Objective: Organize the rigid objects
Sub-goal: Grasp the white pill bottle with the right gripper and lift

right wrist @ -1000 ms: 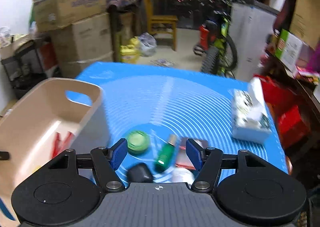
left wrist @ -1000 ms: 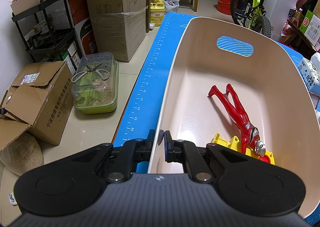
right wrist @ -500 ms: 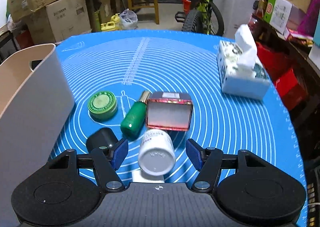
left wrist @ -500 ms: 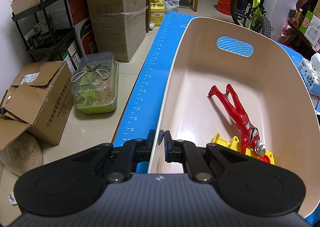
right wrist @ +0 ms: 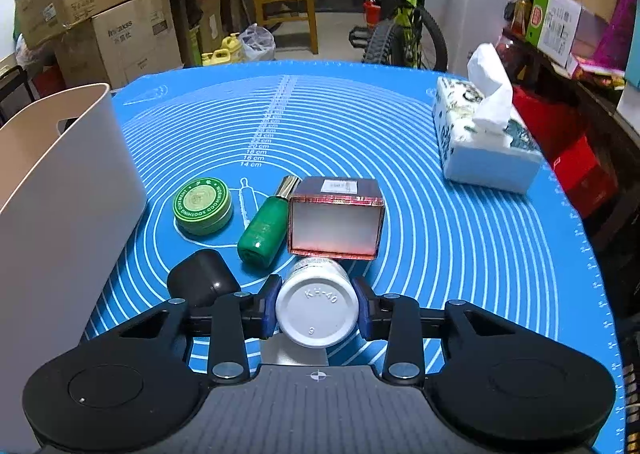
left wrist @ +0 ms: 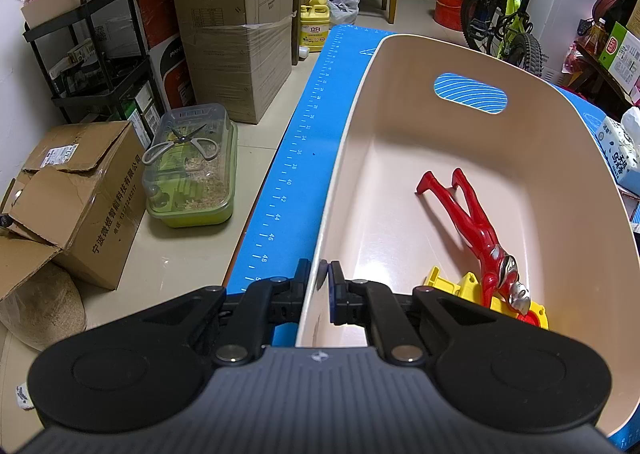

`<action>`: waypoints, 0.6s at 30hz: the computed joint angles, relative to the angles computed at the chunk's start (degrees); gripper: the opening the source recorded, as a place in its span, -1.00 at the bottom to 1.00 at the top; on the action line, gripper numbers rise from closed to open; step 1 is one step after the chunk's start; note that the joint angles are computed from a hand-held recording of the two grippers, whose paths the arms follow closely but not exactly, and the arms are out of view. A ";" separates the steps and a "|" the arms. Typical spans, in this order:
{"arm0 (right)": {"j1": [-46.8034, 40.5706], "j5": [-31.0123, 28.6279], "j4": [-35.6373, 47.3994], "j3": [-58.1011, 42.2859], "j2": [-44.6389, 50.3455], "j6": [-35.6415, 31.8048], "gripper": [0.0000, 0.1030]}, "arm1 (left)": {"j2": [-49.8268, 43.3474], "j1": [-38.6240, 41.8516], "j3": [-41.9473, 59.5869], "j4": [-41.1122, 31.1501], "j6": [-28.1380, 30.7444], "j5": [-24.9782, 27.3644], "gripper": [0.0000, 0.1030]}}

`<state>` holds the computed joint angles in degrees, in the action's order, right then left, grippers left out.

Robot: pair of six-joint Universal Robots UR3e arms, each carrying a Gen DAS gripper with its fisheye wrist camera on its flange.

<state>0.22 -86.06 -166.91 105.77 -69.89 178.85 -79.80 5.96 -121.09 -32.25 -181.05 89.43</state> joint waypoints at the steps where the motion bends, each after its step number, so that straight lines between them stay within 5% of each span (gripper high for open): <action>1: -0.04 -0.03 -0.04 0.56 -0.76 -0.23 -0.14 | -0.01 0.01 -0.03 0.03 0.00 0.00 -0.79; 18: 2.67 4.63 -0.52 2.82 -13.47 0.40 -0.14 | -0.31 -0.51 -0.19 0.43 -0.75 0.29 -0.79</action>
